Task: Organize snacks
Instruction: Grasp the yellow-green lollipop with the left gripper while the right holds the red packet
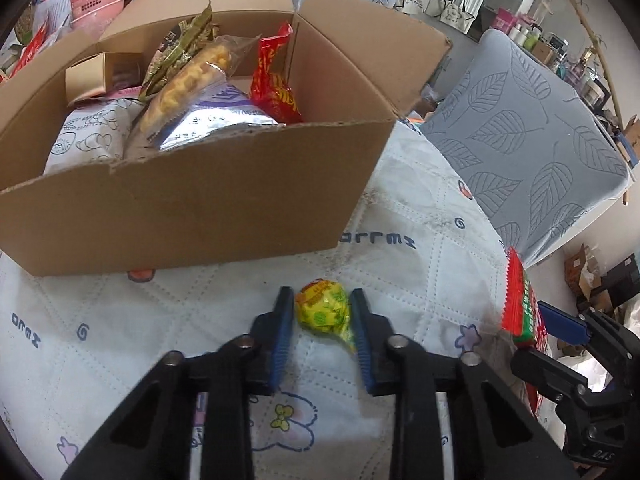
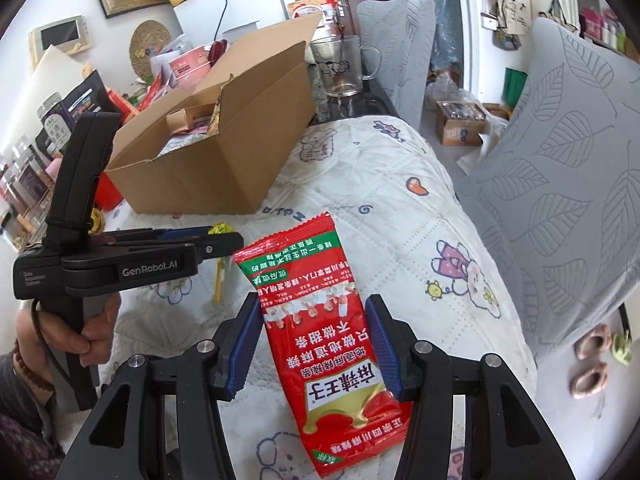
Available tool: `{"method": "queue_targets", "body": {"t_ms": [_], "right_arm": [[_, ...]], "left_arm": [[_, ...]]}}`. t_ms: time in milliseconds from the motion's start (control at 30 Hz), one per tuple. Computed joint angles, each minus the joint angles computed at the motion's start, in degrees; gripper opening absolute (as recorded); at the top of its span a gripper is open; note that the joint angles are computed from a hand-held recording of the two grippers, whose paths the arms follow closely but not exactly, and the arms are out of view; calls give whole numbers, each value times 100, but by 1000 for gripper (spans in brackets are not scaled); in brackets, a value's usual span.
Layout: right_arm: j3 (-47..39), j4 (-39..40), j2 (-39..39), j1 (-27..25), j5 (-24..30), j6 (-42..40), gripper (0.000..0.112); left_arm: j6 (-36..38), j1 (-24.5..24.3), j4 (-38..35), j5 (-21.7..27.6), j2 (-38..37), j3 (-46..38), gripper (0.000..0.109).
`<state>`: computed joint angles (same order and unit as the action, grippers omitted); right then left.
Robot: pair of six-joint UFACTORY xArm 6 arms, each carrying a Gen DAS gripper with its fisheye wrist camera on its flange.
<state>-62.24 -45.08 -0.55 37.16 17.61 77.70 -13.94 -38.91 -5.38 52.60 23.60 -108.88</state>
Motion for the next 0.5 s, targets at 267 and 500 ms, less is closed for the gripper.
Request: {"method": "queue_targets", "body": {"t_ms": [267, 500], "right_arm": [[7, -230, -56, 84, -44, 263, 52], [-95, -356, -63, 359, 17, 404, 52]], "left_arm": [[323, 41, -273, 6, -489, 445, 26], [582, 25, -278, 3, -1395, 1307, 26]]}}
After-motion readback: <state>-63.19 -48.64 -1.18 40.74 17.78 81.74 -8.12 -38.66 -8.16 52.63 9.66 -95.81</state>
